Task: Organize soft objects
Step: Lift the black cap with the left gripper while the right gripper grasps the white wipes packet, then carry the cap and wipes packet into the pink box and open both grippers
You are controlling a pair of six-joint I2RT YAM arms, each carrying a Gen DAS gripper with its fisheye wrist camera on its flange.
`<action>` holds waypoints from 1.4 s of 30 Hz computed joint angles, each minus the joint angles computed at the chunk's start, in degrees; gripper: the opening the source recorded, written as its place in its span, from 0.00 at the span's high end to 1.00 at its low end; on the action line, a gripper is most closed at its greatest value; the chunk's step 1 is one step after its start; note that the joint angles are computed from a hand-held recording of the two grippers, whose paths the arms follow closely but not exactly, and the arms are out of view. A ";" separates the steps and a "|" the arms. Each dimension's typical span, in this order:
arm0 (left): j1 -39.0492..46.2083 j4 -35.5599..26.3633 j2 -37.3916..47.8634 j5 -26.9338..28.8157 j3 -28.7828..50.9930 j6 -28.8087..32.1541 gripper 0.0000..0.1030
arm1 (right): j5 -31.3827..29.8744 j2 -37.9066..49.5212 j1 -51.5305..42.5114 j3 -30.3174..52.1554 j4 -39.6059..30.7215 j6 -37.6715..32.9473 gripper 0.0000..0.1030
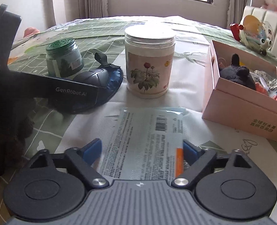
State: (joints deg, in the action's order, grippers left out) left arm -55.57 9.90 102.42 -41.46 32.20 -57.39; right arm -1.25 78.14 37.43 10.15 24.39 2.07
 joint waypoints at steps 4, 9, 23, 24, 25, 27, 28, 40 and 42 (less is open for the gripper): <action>-1.69 -1.73 -1.49 -1.26 0.33 -1.83 0.21 | -4.50 -7.79 -3.80 -1.43 -6.66 -5.24 0.27; -4.31 -9.91 -5.92 -4.36 3.44 -1.95 0.21 | -8.01 -18.32 -6.82 -0.58 -16.40 -9.63 0.27; -4.94 -27.45 -12.65 -15.08 27.01 16.40 0.21 | -35.59 -33.44 -38.03 22.94 -44.82 -22.79 0.27; -4.88 -26.00 -11.32 -14.57 28.81 18.53 0.21 | -37.29 -32.35 -40.91 24.37 -45.34 -24.20 0.27; -4.79 -24.43 -9.79 -13.78 30.56 20.48 0.21 | -38.94 -30.82 -44.44 25.99 -45.52 -26.21 0.27; -4.45 -21.67 -6.16 -11.19 34.21 23.57 0.21 | -41.62 -27.40 -50.19 28.89 -45.90 -29.31 0.27; -4.23 -20.51 -4.04 -9.63 36.19 24.78 0.21 | -42.82 -24.61 -52.88 30.95 -45.85 -30.28 0.27; -0.11 -21.36 28.01 16.19 70.35 30.23 0.21 | -46.13 1.02 -68.51 43.44 -38.18 -33.92 0.27; 0.81 -29.29 36.50 18.25 82.48 30.87 0.21 | -45.09 4.70 -68.14 44.06 -36.91 -32.79 0.27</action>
